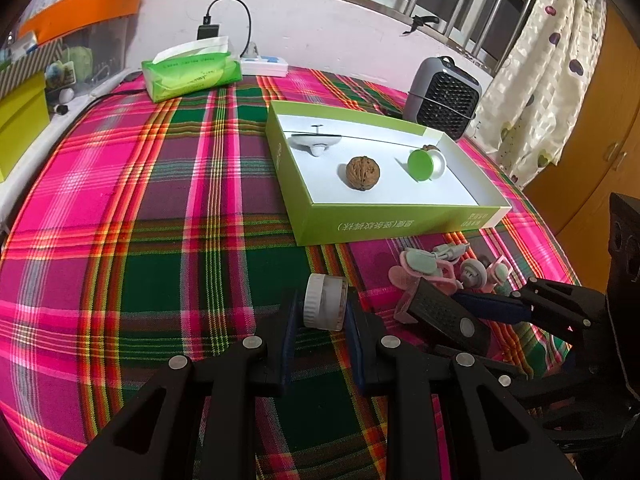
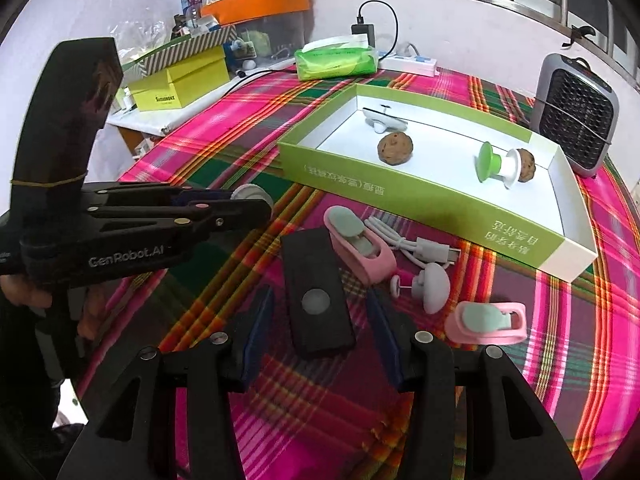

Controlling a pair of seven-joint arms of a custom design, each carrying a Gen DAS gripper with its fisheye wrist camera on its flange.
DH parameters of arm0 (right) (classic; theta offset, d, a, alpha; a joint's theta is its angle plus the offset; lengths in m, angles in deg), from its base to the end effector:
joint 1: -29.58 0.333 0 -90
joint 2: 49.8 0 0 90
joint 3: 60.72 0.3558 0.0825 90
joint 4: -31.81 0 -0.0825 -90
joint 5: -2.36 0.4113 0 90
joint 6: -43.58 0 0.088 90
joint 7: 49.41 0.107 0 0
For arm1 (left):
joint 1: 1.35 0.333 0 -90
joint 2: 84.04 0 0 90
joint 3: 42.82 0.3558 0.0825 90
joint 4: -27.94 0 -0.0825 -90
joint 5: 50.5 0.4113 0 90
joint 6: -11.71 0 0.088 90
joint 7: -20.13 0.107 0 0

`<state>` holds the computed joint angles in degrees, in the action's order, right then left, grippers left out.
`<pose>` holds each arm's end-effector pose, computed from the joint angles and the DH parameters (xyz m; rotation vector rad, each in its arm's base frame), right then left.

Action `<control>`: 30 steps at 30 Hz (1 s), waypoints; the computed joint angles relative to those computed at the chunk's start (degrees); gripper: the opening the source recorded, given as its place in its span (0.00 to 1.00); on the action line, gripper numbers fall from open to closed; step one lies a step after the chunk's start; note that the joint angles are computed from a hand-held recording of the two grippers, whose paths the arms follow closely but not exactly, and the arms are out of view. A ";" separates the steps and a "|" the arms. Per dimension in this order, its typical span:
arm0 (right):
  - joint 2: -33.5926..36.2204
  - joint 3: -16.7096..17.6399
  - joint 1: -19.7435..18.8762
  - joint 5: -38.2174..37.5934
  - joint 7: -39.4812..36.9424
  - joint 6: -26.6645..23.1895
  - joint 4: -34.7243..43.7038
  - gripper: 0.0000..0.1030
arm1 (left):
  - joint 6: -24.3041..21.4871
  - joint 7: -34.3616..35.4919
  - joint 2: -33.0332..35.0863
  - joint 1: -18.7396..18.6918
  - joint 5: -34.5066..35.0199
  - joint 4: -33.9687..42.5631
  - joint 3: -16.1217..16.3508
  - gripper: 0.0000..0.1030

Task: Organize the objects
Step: 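Close the left gripper on the white cylinder while the right grasps the black rectangular gadget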

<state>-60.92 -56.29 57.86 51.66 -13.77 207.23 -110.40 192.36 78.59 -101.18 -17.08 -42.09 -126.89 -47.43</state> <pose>0.4391 0.2340 0.4331 -2.2671 0.9761 -0.2369 0.4159 -0.1688 0.4290 -1.9255 1.8457 -0.9503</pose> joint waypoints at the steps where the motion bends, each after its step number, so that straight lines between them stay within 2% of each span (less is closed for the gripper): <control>1: 0.18 0.06 0.03 -0.13 -0.05 0.10 0.15 0.47 | 0.00 -0.01 0.00 0.00 0.01 0.00 0.01 0.20; 7: 0.49 0.23 0.41 -0.14 -0.49 0.85 0.23 0.47 | -0.16 -0.45 -0.10 0.71 0.41 0.00 -0.80 0.20; 10: 0.79 0.24 0.30 -0.08 -0.06 1.06 0.50 0.39 | -0.34 -1.04 -0.19 1.37 0.91 0.03 -1.61 0.20; 14: 0.75 0.09 0.33 0.79 -0.47 0.76 0.60 0.37 | -0.54 -1.69 -0.12 2.05 1.62 0.20 -2.32 0.20; 18: 0.66 0.20 0.34 1.10 -0.96 0.72 0.47 0.28 | -0.77 -2.31 -0.18 2.75 2.42 0.25 -2.97 0.20; 30: 0.47 0.15 0.46 1.78 -1.15 0.41 0.40 0.27 | -0.85 -2.81 -0.19 2.75 3.02 0.30 -2.88 0.20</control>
